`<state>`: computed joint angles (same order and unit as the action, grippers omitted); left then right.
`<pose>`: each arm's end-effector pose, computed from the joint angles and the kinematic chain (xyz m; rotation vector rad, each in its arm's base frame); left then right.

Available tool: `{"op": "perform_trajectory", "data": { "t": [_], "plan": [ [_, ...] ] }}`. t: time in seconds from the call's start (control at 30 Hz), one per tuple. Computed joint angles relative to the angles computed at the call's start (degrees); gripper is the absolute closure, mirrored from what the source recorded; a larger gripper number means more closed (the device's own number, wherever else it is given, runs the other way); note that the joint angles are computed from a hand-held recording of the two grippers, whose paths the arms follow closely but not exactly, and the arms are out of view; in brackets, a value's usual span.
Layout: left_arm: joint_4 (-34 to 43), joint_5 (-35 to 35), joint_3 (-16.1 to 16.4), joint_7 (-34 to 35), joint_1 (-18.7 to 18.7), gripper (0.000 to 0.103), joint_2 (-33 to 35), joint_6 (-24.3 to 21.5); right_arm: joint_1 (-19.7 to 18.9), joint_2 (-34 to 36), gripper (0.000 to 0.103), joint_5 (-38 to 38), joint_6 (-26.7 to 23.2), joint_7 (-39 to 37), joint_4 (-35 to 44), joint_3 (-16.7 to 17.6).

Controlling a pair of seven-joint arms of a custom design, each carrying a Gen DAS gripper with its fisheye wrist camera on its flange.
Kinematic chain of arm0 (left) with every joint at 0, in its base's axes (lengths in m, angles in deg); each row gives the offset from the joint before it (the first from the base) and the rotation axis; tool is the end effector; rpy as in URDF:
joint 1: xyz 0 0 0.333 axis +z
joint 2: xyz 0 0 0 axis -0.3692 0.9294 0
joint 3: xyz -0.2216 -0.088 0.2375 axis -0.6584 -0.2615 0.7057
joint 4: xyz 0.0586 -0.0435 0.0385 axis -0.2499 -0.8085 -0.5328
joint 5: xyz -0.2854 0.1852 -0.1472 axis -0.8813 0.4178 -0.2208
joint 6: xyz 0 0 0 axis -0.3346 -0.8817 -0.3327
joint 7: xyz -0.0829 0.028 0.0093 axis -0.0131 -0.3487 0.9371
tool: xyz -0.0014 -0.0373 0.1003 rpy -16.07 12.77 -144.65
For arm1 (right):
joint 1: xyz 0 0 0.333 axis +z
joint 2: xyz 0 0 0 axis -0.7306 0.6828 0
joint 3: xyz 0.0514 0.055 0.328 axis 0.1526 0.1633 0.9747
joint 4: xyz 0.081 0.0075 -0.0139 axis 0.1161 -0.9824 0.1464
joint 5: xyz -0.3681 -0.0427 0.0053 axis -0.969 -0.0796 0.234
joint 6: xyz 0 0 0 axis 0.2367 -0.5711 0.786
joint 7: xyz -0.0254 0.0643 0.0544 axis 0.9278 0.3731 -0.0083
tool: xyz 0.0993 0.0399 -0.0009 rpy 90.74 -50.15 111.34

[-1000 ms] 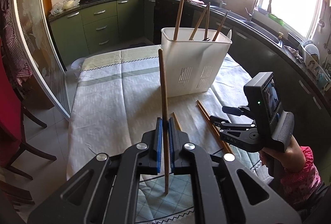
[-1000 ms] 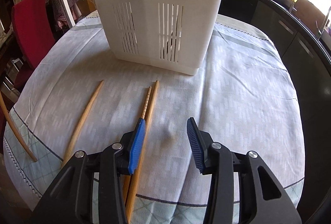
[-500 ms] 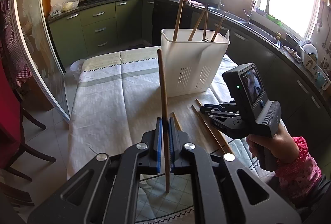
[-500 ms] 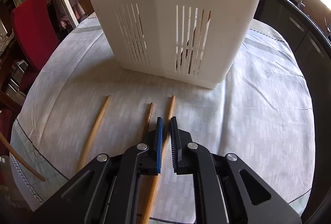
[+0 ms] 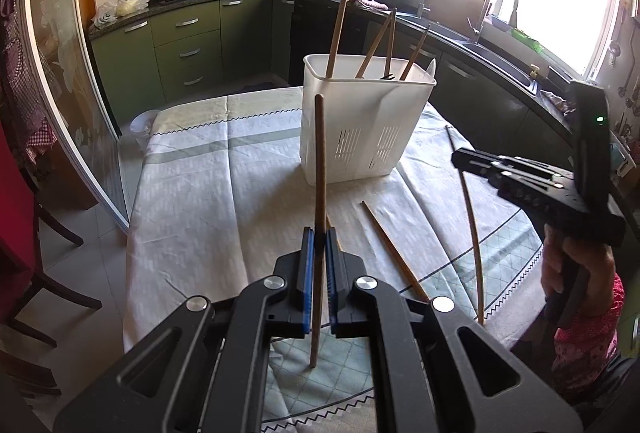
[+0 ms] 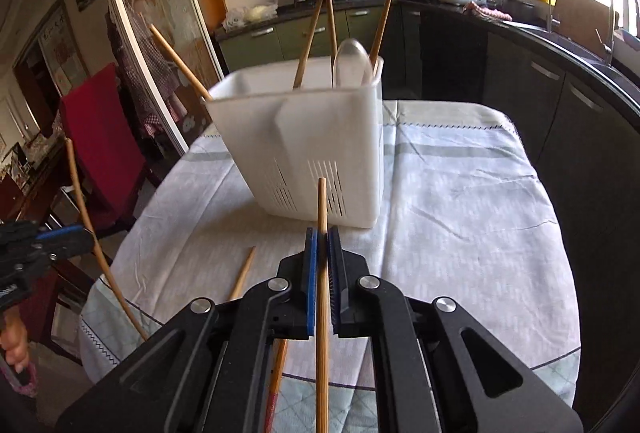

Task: Organize utensils
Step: 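Carry both chopsticks into the white caddy and open both grippers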

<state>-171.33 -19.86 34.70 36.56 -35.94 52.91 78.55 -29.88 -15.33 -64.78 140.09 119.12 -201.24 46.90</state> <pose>0.5626 -0.2891 0.6046 -1.4218 2.2979 -0.9531 0.5185 0.2397 0.6026 -1.6107 1.6737 -0.5268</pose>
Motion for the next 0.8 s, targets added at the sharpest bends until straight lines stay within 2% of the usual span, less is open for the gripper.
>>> {"op": "perform_trajectory", "data": {
  "t": [0.1, 0.17, 0.43, 0.8],
  "plan": [
    [-0.4, -0.2, 0.0, 0.2, 0.0, 0.097, -0.4, 0.3, -1.6, -5.8, 0.097, -2.5, 3.0, 2.2, -4.6, 0.4],
    [-0.8, -0.4, -0.1, 0.4, 0.0, 0.097, -0.8, 0.8, -3.1, -8.5, 0.097, -4.3, 3.9, 4.2, -6.5, 1.8],
    [-1.9, 0.4, 0.0, -0.2, -0.3, 0.097, -2.0, 1.5, -7.4, -18.1, 0.097, -2.7, 6.8, 4.1, -14.3, 5.4],
    [-2.0, 0.1, -0.1, 0.4, -0.4, 0.097, -2.9, 1.9, -9.7, -19.8, 0.097, 1.1, 7.4, 1.0, -15.5, 7.5]
  ]
}}
